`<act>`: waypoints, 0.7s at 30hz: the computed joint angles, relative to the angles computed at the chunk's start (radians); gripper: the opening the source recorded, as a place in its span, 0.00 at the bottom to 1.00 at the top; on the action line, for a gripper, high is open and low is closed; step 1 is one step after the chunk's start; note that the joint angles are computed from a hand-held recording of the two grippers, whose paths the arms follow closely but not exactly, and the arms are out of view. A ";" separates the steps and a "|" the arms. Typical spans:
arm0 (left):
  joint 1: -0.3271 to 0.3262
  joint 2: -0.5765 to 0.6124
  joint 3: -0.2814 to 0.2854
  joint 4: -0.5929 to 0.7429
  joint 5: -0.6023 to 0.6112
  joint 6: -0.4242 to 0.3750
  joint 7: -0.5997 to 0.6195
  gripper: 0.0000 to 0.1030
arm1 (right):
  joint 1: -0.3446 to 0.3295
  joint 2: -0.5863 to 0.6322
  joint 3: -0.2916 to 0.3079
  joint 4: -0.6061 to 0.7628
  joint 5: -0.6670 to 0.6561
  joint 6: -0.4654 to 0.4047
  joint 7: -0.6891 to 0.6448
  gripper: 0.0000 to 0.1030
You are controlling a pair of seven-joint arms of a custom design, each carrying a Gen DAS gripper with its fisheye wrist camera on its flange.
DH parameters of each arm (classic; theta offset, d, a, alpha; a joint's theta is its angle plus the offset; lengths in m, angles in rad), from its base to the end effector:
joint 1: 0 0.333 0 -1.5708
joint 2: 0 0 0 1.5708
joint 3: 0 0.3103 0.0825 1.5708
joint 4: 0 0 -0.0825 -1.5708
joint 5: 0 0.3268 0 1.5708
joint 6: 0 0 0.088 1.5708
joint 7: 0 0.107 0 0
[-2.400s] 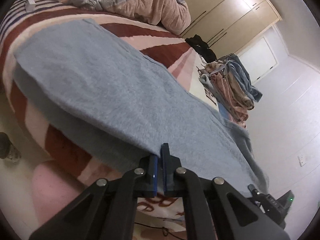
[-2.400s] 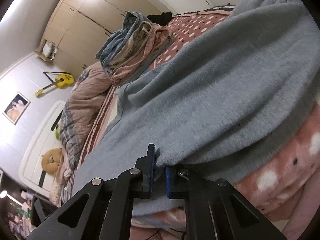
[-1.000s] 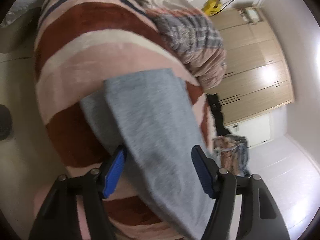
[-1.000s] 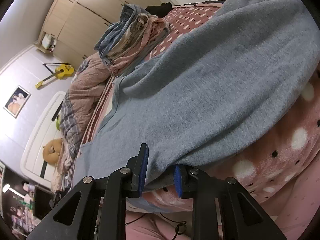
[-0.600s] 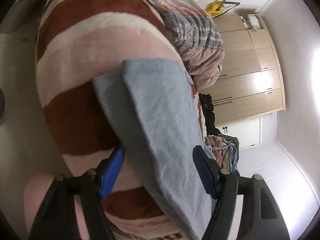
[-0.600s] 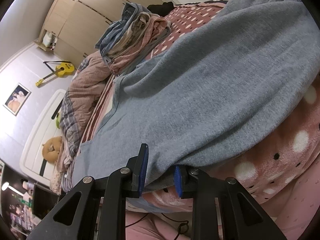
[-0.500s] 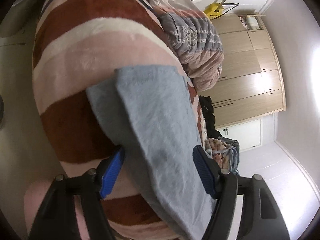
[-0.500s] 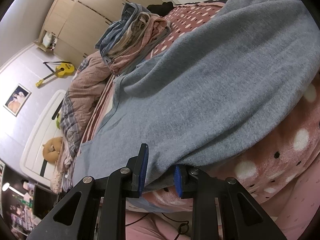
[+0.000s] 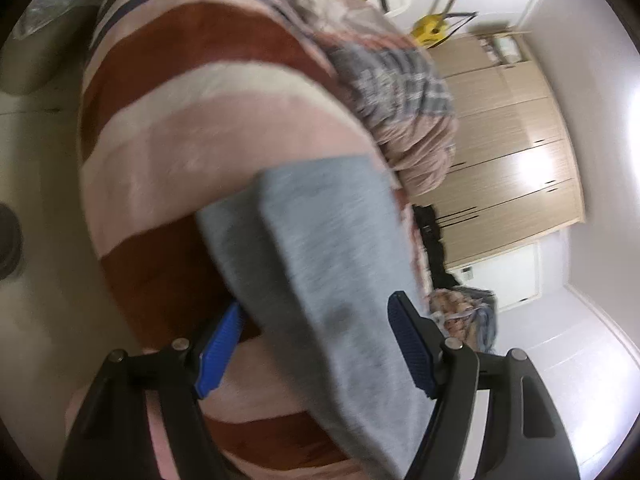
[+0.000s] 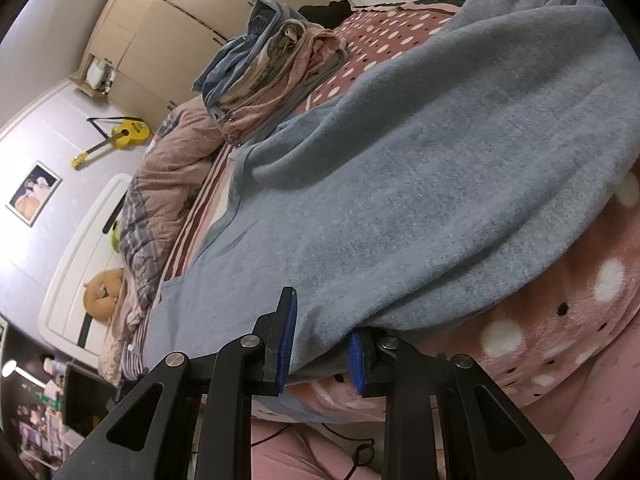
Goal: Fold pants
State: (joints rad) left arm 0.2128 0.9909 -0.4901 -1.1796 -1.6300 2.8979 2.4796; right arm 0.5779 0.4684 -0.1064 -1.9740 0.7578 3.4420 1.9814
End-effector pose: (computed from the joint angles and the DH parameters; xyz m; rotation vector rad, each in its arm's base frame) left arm 0.7271 -0.0156 0.2670 2.2729 -0.9900 1.7018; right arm 0.5678 0.2101 0.3765 -0.8871 2.0144 -0.2477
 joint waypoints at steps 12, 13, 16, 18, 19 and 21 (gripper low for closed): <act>0.000 0.022 -0.026 0.060 0.021 0.059 0.009 0.12 | 0.005 0.003 -0.006 0.005 -0.008 -0.007 0.006 0.19; 0.006 0.016 -0.038 0.059 0.000 0.065 0.042 0.07 | 0.004 0.003 -0.004 0.004 -0.009 -0.005 0.007 0.19; -0.040 -0.021 -0.011 0.076 0.036 0.096 0.083 0.04 | -0.007 -0.005 0.010 -0.005 -0.014 0.003 0.008 0.19; -0.047 -0.038 -0.025 0.084 0.063 0.081 0.109 0.04 | -0.027 -0.011 0.032 -0.013 -0.023 0.010 0.009 0.19; -0.051 -0.046 -0.035 0.088 0.074 0.076 0.130 0.04 | -0.037 -0.013 0.044 -0.016 -0.029 0.013 0.010 0.20; -0.088 -0.062 -0.030 0.107 0.160 0.052 0.117 0.04 | -0.072 -0.019 0.082 -0.030 -0.051 0.025 0.014 0.33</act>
State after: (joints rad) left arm 0.1247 0.9294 -0.5205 -1.0721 -1.4701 2.9497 2.5969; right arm 0.5057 0.4490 -0.0244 -2.0035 0.7067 3.4668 1.9954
